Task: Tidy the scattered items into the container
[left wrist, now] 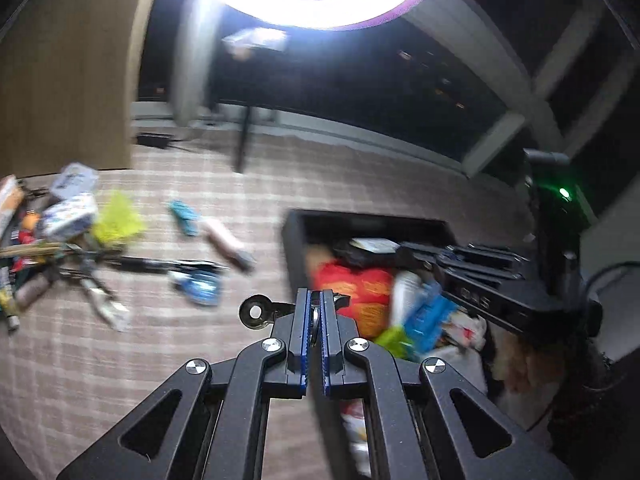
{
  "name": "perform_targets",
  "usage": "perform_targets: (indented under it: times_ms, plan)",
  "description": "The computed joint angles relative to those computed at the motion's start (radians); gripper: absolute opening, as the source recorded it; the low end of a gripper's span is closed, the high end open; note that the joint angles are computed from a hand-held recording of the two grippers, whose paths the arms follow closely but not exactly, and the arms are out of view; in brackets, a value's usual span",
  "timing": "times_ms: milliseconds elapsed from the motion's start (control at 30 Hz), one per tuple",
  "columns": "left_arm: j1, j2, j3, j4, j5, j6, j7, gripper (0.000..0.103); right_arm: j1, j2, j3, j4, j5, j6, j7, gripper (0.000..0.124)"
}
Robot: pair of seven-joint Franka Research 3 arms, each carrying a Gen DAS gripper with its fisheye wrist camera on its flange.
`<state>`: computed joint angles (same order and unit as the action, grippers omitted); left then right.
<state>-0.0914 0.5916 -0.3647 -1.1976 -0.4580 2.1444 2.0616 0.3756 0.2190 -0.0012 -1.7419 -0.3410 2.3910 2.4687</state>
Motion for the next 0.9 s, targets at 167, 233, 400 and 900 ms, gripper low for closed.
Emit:
perform_targets:
  times_ms: [167, 233, 400, 900]
  plan:
    - [-0.018, -0.087, -0.033, -0.115, -0.033, 0.005, 0.105, 0.039, -0.005, -0.135, 0.003, -0.155, -0.085, -0.042, 0.156, 0.030]
    - [-0.036, -0.126, -0.026, -0.166, -0.025, 0.041, 0.130, 0.043, -0.021, -0.184, 0.021, -0.212, -0.114, -0.040, 0.210, 0.037]
    - [-0.061, -0.203, -0.006, -0.259, -0.002, 0.096, 0.168, 0.044, -0.056, -0.257, 0.073, -0.295, -0.136, -0.049, 0.277, 0.038]
    - [-0.025, -0.373, 0.066, -0.456, -0.054, 0.223, 0.211, 0.065, -0.014, -0.257, 0.168, -0.254, -0.184, -0.130, 0.423, 0.055]
